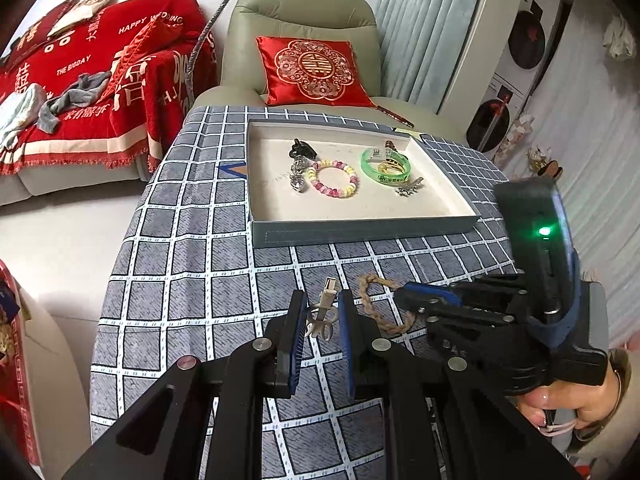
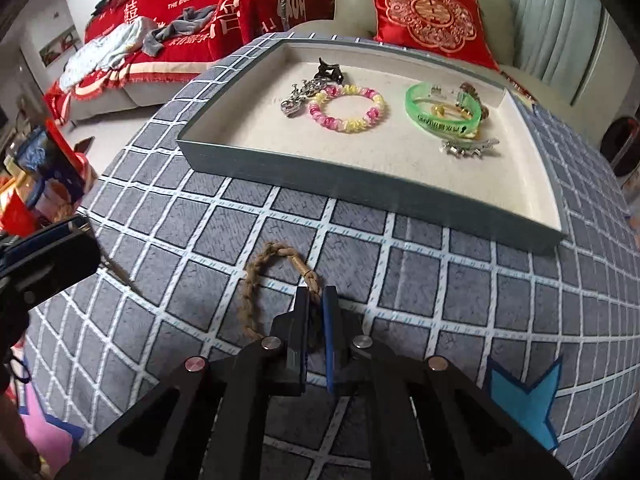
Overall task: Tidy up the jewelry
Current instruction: 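Carry the braided bracelet and hair pins over the tray with both grippers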
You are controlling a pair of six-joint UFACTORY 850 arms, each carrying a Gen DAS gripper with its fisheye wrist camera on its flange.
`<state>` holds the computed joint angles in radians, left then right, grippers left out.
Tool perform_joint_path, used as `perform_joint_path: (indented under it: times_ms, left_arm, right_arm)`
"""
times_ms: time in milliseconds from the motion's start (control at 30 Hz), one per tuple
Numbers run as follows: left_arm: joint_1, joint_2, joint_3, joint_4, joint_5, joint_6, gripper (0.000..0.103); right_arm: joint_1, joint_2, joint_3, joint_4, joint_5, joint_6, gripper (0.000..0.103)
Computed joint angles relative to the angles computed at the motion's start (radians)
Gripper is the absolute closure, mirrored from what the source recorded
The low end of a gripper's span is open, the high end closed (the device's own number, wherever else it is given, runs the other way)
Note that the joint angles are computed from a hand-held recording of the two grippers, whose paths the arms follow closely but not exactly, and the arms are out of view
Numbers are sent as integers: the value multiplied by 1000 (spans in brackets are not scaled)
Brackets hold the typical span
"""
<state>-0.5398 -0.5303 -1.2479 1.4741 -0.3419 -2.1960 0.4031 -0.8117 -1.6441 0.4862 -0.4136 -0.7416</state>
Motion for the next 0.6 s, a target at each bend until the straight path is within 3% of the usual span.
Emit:
perform_joint_path:
  times_ms: [300,600]
  left_arm:
    - [1,-6,-25,45,-1,-12,72]
    - [24,-34,-105,16,-3,82,72]
  right_arm:
    - [-47,87,63,204,35,-166,96]
    - [-74,85,-29,285,13,-184,96]
